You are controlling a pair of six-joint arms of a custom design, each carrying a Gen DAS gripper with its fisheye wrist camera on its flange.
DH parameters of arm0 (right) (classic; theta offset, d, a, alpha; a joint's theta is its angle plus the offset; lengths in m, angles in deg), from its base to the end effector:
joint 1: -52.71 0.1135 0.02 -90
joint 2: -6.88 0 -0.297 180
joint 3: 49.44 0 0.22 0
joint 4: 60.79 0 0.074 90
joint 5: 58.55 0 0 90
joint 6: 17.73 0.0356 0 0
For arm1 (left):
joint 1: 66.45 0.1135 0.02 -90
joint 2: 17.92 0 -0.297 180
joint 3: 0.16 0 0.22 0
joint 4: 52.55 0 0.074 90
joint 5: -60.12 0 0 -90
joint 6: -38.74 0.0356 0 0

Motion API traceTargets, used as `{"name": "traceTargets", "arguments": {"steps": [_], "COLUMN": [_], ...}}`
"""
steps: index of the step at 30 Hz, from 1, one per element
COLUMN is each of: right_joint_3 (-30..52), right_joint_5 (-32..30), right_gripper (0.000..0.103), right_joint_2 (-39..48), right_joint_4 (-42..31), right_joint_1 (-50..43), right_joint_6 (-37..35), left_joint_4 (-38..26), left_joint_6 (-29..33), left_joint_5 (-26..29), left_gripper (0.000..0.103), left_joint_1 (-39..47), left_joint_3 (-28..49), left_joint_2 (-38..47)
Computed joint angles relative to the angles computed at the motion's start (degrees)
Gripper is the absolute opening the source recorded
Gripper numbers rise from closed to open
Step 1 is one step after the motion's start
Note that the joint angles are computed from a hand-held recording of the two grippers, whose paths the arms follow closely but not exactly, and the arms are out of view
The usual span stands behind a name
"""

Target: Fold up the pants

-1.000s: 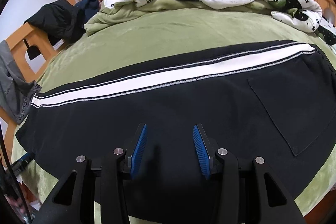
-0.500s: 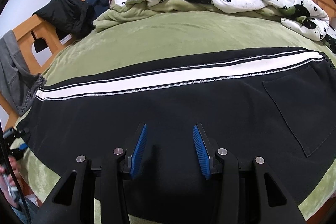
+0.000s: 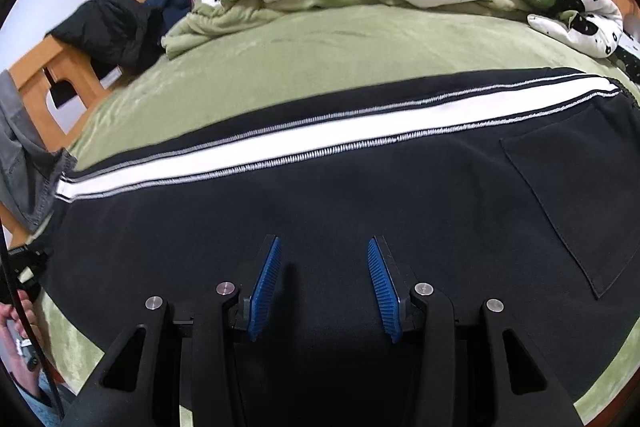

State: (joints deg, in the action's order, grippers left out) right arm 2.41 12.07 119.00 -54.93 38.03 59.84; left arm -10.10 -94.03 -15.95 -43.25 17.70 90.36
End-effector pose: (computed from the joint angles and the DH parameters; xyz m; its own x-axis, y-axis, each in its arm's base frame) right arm 0.2966 -0.0655 0.1101 -0.7795 -0.0057 -0.6264 -0.1183 0.9833 0.1383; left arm 0.1727 0.0647 0.0949 -0.3421 -0.8637 -0.3701 -0.6355 0.5028 -0.5859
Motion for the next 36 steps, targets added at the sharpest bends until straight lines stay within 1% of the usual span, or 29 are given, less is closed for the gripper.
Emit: {"name": "traceTargets", "arguments": {"steps": [1, 3, 5, 6, 8, 9, 10, 11, 12, 14, 15, 16, 17, 19, 21, 22, 23, 24, 26, 28, 30, 33, 34, 35, 36], "right_joint_3": [0.07, 1.22, 1.3, 0.15, -1.31, -1.82, -2.01, -2.16, -2.49, -3.01, -2.74, -2.17, -1.63, 0.41, 2.09, 2.25, 3.16, 2.97, 3.55, 4.03, 5.17, 7.66, 8.46, 9.17, 10.08], "right_joint_5": [0.82, 3.07, 5.35, 6.26, 7.83, 8.06, 6.89, 5.01, 2.88, 1.16, 0.0, -1.27, -2.69, -5.16, -7.68, -8.15, -8.33, -8.55, -9.0, -10.44, -12.1, -14.78, -15.55, -16.41, -17.12], "right_gripper": [0.045, 0.045, 0.045, 0.046, 0.047, 0.047, 0.047, 0.047, 0.047, 0.047, 0.047, 0.047, 0.047, 0.047, 0.047, 0.047, 0.047, 0.047, 0.047, 0.047, 0.047, 0.047, 0.047, 0.048, 0.048], "right_joint_2": [0.31, 1.61, 2.61, 2.64, 2.03, 1.48, 0.62, -0.35, -1.83, -4.16, -5.36, -5.95, -6.51, -6.64, -6.82, -6.81, -6.63, -7.15, -7.37, -8.13, -8.01, -7.33, -6.85, -6.21, -5.38], "right_joint_4": [-0.07, -2.1, -1.96, 0.1, 1.97, 2.33, 1.7, 0.94, 0.52, 0.5, -0.4, -1.6, -2.96, -6.23, -9.58, -10.06, -10.79, -10.67, -10.43, -10.22, -10.5, -12.42, -12.86, -13.27, -13.98], "right_joint_1": [0.5, 1.8, 2.9, 3.49, 4.54, 4.8, 4.35, 3.4, 1.86, -0.85, -2.88, -4.63, -6.55, -10.29, -13.87, -14.92, -15.83, -17.06, -19.07, -21.9, -24.73, -29.0, -30.3, -31.45, -32.6], "right_joint_6": [-0.42, -1.53, -2.01, -1.78, -2.03, -2.4, -2.8, -3.16, -3.34, -3.39, -3.63, -3.94, -4.05, -4.64, -6.2, -6.98, -7.74, -8.6, -9.49, -9.76, -9.84, -9.88, -9.76, -9.94, -10.27], "left_joint_4": [1.6, 1.19, -2.14, -4.91, -10.31, -12.96, -15.68, -17.03, -19.93, -26.97, -31.83, -35.26, -41.36, -49.62, -58.99, -62.56, -65.82, -67.31, -67.69, -67.45, -67.71, -69.19, -68.78, -70.23, -74.59], "left_joint_6": [-0.3, -1.02, -0.88, -0.85, -0.79, -0.97, -1.26, -0.93, 0.11, 1.14, 1.87, 2.06, 2.87, 3.98, 3.65, 3.55, 4.0, 4.34, 4.99, 6.13, 5.59, -1.38, -3.69, -5.45, -7.48], "left_joint_5": [-0.29, -4.28, -8.35, -10.85, -14.41, -16.12, -17.69, -18.29, -18.7, -21.93, -26.14, -29.62, -35.16, -43.38, -53.83, -57.42, -59.52, -59.69, -58.48, -55.98, -54.07, -48.34, -45.8, -44.48, -45.41], "left_gripper": [0.032, 0.033, 0.033, 0.033, 0.033, 0.031, 0.023, 0.017, 0.014, 0.011, 0.01, 0.01, 0.009, 0.009, 0.009, 0.009, 0.009, 0.009, 0.009, 0.009, 0.009, 0.009, 0.009, 0.009, 0.01], "left_joint_1": [-0.47, -3.47, -6.09, -7.68, -9.42, -10.04, -10.57, -10.81, -11.14, -13.77, -16.94, -19.87, -24.91, -33.74, -45.25, -50.1, -55.2, -57.97, -64.12, -70.44, -75.12, -80.09, -81.38, -82.33, -83.41], "left_joint_3": [-0.36, 0.07, 1.36, 2.67, 5.08, 6.2, 7.22, 7.71, 8.73, 11.27, 12.94, 14.27, 17.35, 22.7, 30.53, 34.67, 39.67, 42.98, 49.14, 56.14, 62.15, 70.85, 73.35, 76.52, 80.84], "left_joint_2": [0.73, 0.56, -1.09, -2.22, -4.27, -5.37, -6.59, -7.37, -9.09, -13.35, -17.2, -19.34, -22.45, -25.46, -25.43, -24.22, -22.35, -20.86, -16.91, -9.89, -2.19, 10.71, 15.3, 19.42, 23.57]}}
